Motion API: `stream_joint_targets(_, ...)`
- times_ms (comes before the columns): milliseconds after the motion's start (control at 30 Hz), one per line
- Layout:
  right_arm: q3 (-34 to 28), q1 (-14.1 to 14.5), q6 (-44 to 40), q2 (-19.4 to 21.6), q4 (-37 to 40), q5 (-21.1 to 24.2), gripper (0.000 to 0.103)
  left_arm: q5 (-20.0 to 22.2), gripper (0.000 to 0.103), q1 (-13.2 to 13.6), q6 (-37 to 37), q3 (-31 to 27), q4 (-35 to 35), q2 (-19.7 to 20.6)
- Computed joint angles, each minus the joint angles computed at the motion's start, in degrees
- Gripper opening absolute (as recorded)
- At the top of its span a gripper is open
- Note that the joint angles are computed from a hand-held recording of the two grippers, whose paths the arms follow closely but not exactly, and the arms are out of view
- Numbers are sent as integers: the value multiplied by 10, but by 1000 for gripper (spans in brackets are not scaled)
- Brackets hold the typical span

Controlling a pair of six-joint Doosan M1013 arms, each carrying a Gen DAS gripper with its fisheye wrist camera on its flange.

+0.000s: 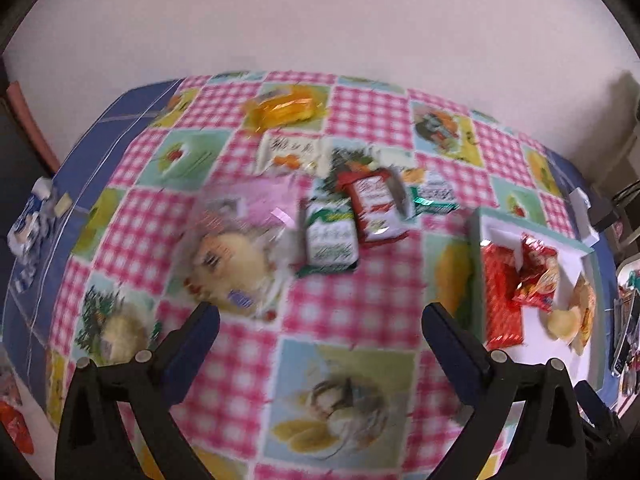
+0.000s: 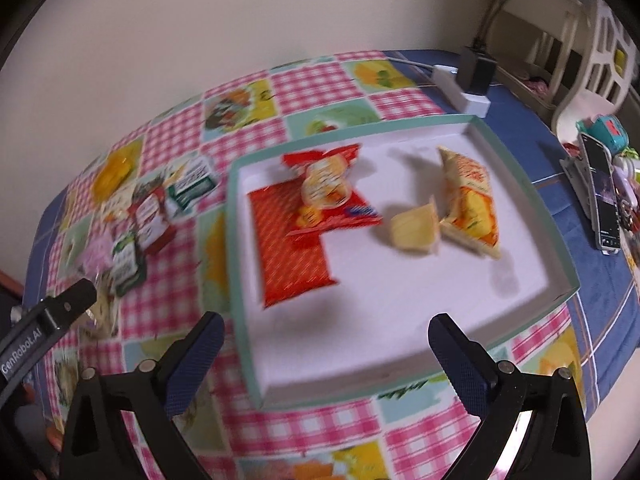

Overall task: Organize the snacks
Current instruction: 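Withdraw both tools from tray back toward remaining snacks, then move left tool to clear-wrapped round cake while right tool approaches clear-wrapped bun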

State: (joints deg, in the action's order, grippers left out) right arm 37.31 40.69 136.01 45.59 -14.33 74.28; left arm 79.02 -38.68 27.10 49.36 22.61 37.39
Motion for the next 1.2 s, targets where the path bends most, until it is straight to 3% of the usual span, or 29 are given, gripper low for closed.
stream_joint_targets(533, -60, 27, -61, 36, 29, 43, 103, -7, 101, 8, -62, 89, -22, -54)
stream_joint_targets(967, -202, 40, -101, 116, 69, 125, 103, -42, 101, 28, -143, 176, -41, -102)
stream_joint_targets(1133, -282, 43, -109, 159, 87, 168, 103, -55, 101, 38, -166, 203, -44, -116)
stream_joint_targets(1200, -344, 44, -113, 190, 93, 200, 103, -59, 101, 41, -174, 213, -46, -121)
